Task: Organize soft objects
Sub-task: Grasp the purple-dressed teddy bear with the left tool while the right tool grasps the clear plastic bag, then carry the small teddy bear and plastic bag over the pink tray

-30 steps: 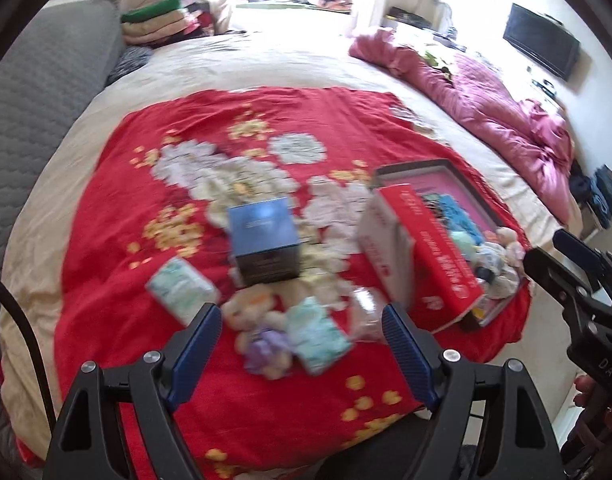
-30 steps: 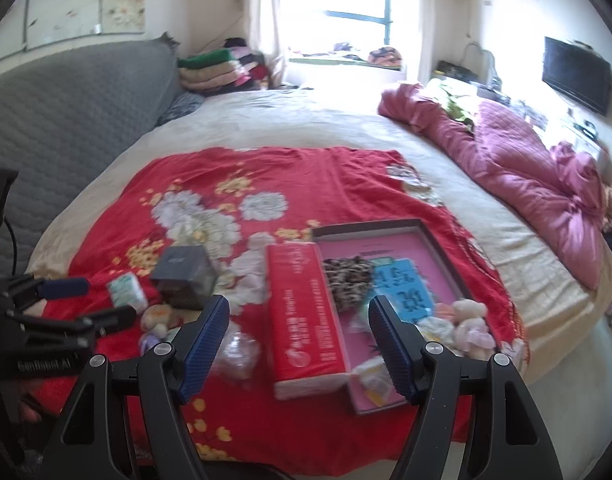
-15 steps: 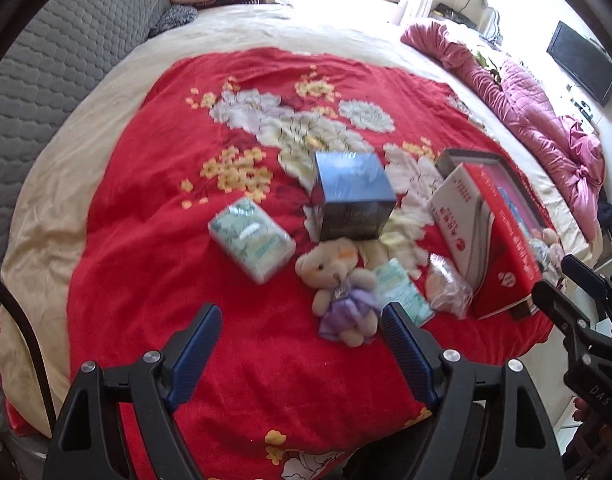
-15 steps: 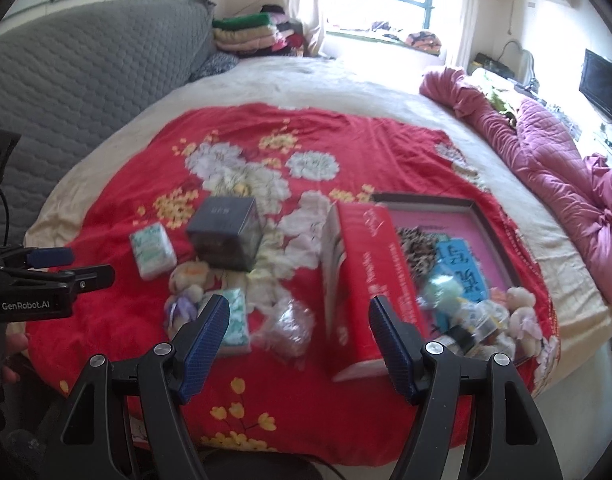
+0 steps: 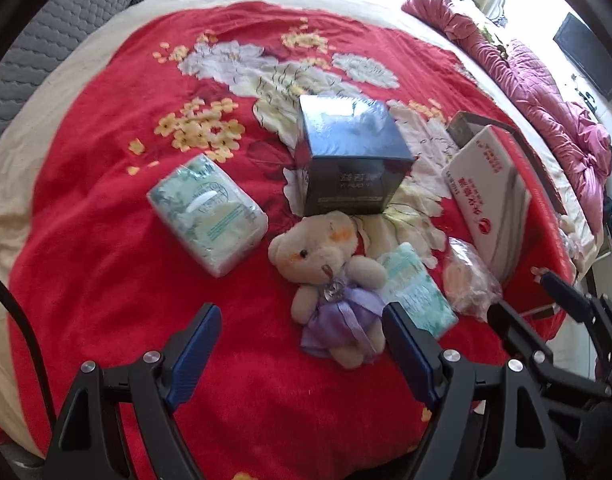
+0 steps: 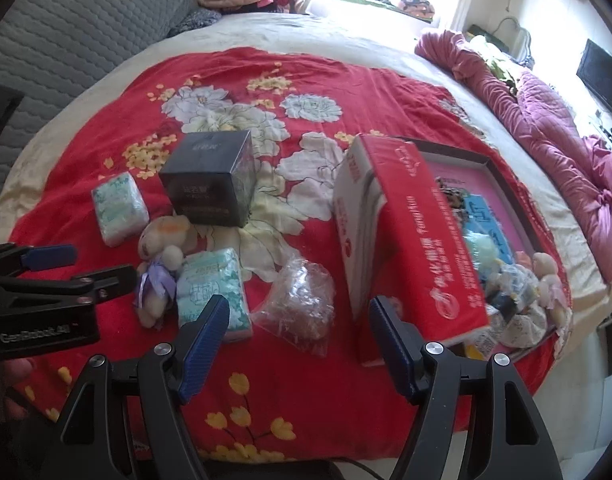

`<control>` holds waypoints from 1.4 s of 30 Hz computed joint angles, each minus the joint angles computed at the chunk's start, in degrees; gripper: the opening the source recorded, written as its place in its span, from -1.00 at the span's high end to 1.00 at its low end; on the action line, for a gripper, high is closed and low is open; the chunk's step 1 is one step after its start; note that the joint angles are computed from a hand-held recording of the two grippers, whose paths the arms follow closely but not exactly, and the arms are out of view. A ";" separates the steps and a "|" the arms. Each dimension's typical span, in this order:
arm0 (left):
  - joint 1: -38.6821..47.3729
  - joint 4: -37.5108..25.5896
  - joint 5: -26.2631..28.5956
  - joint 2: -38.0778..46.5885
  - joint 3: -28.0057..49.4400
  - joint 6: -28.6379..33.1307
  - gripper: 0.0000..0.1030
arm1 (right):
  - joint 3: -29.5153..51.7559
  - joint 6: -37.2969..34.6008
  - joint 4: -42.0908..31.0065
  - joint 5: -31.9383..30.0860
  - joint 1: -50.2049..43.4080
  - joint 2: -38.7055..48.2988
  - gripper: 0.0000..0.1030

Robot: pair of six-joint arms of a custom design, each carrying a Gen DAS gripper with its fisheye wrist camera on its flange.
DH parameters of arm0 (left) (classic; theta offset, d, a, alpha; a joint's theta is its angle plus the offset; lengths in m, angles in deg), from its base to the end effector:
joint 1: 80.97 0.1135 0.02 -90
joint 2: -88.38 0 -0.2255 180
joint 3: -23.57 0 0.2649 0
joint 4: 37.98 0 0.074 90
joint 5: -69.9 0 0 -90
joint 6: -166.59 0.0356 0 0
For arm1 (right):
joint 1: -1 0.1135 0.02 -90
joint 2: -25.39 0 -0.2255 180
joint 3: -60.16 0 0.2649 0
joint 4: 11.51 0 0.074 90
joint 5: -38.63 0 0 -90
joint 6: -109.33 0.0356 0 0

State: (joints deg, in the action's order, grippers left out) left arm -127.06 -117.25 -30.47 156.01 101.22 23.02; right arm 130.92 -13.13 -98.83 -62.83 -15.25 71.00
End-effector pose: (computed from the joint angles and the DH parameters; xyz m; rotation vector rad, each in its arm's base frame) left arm 0.1667 -0.1639 0.2662 -0.2260 2.7539 -0.2248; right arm 0.1487 -0.0360 0.2909 -0.4337 2.5835 -0.0282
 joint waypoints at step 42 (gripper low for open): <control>2.11 8.56 2.92 -2.79 -1.09 1.35 0.35 | 7.59 3.70 -1.73 -8.29 -3.61 5.04 0.03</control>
State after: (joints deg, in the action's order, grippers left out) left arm -124.95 -108.69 -27.55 153.23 100.13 24.37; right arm 138.51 -9.42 -100.56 -71.12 -18.87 76.03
